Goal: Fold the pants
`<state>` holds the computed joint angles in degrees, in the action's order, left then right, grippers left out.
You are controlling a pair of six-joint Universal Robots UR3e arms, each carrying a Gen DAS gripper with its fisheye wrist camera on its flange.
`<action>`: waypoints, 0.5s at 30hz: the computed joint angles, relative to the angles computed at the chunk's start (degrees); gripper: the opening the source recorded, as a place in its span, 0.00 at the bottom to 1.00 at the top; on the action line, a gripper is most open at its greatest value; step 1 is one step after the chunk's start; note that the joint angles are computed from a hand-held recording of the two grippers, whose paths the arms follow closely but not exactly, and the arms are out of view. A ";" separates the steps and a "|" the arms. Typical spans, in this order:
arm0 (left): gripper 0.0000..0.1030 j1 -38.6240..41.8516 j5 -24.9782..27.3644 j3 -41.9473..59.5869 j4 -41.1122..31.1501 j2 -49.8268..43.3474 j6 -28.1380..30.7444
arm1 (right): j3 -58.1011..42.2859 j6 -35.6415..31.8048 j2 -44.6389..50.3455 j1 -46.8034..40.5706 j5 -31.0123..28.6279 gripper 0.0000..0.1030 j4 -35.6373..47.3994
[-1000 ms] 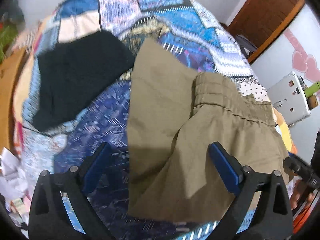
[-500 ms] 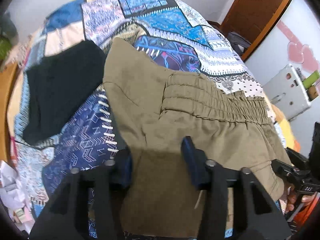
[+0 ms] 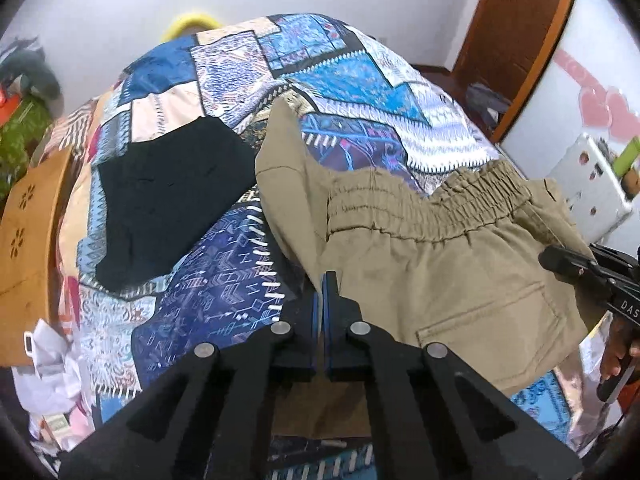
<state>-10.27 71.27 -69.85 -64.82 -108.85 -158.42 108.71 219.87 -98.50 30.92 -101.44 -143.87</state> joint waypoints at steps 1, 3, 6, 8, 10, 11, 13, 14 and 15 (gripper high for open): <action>0.01 0.26 0.32 0.20 -0.25 0.31 -0.12 | -1.56 -0.70 0.61 0.12 -0.28 0.11 0.04; 0.01 0.72 0.93 0.27 -0.07 0.91 -0.71 | -5.06 -2.14 2.29 0.83 -1.50 0.11 0.85; 0.01 1.63 1.49 -0.76 1.83 2.60 -0.49 | -10.73 -4.70 5.18 1.61 -2.94 0.11 2.31; 0.01 1.93 2.59 -0.77 3.31 3.25 0.30 | -14.54 -6.71 7.59 2.42 -4.47 0.11 3.18; 0.01 2.75 2.96 0.25 3.19 3.09 0.48 | -17.82 -7.81 10.32 2.98 -6.17 0.11 2.98; 0.01 3.38 3.19 1.36 3.05 2.71 0.35 | -18.65 -8.29 11.16 2.84 -6.04 0.11 2.62; 0.01 4.39 3.15 3.24 2.79 1.96 0.21 | -22.25 -9.49 14.45 2.27 -5.62 0.11 2.47; 0.01 5.09 2.90 4.94 2.25 1.18 0.21 | -23.25 -9.93 15.32 2.01 -5.40 0.11 2.45; 0.01 5.86 2.49 6.91 1.60 0.27 0.19 | -25.93 -10.66 17.65 1.55 -5.04 0.11 2.61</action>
<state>-4.41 73.76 -62.93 -63.22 -108.59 -158.23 82.78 209.20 -80.85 32.46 -106.48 -141.27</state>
